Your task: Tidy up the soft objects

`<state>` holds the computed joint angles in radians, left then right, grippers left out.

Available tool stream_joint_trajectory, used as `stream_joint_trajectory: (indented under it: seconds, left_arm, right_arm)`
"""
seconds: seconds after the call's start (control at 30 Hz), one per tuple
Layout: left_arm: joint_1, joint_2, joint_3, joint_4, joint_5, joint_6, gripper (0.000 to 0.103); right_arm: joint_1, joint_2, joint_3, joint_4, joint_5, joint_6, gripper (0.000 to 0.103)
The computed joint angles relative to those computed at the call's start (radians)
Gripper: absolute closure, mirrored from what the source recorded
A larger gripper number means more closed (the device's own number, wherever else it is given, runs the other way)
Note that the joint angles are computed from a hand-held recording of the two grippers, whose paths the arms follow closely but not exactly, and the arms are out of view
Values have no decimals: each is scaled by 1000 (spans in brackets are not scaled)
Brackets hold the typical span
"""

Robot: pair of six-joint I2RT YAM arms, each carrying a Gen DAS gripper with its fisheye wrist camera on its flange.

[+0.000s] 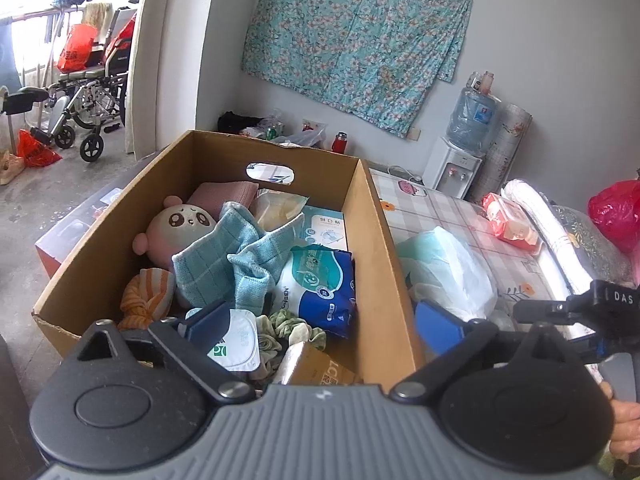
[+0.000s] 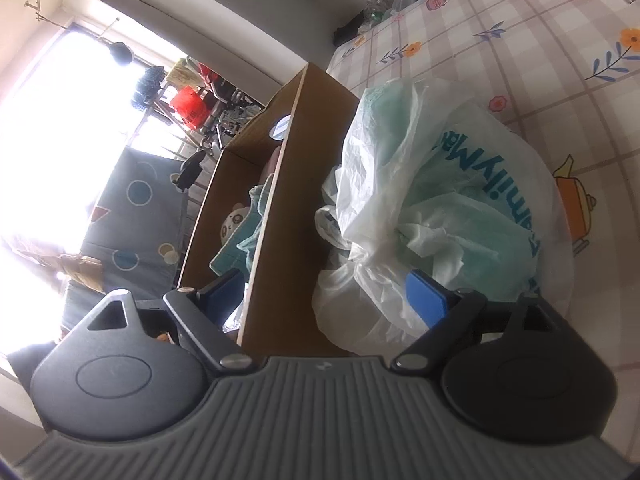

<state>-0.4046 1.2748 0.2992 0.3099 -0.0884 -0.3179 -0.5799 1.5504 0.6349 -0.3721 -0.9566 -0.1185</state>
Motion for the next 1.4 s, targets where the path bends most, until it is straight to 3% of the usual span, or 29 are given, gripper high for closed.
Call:
stream_joint_trajectory:
  seconds: [0.17, 0.33, 0.5, 0.6, 0.8, 0.9, 1.0, 1.17, 1.4]
  left_arm:
    - [-46, -49, 2, -46, -31, -46, 0]
    - [-104, -95, -10, -69, -70, -65, 0]
    - [-149, -122, -3, -109, -110, -95, 0]
    - [-181, -124, 6, -141, -140, -108, 0]
    - [-298, -82, 36, -199, -308, -147, 0]
    - [-342, -43, 66, -247, -365, -136, 0]
    - [-349, -18, 94, -307, -365, -116, 0]
    - [-366, -16, 87, -356, -403, -180, 0]
    - [-354, -23, 77, -417, -355, -285, 0]
  right_arm:
    - [11, -202, -113, 78, 174, 33, 1]
    - [63, -439, -218, 118, 421, 27, 1]
    - [73, -564, -228, 88, 525, -22, 1]
    - [121, -660, -217, 48, 651, -58, 1]
    - [239, -831, -285, 101, 895, -73, 1]
    - [260, -868, -290, 68, 895, -26, 1]
    - [224, -857, -276, 17, 775, 10, 1]
    - [221, -789, -257, -32, 636, 17, 1]
    - [357, -736, -238, -97, 638, 33, 1]
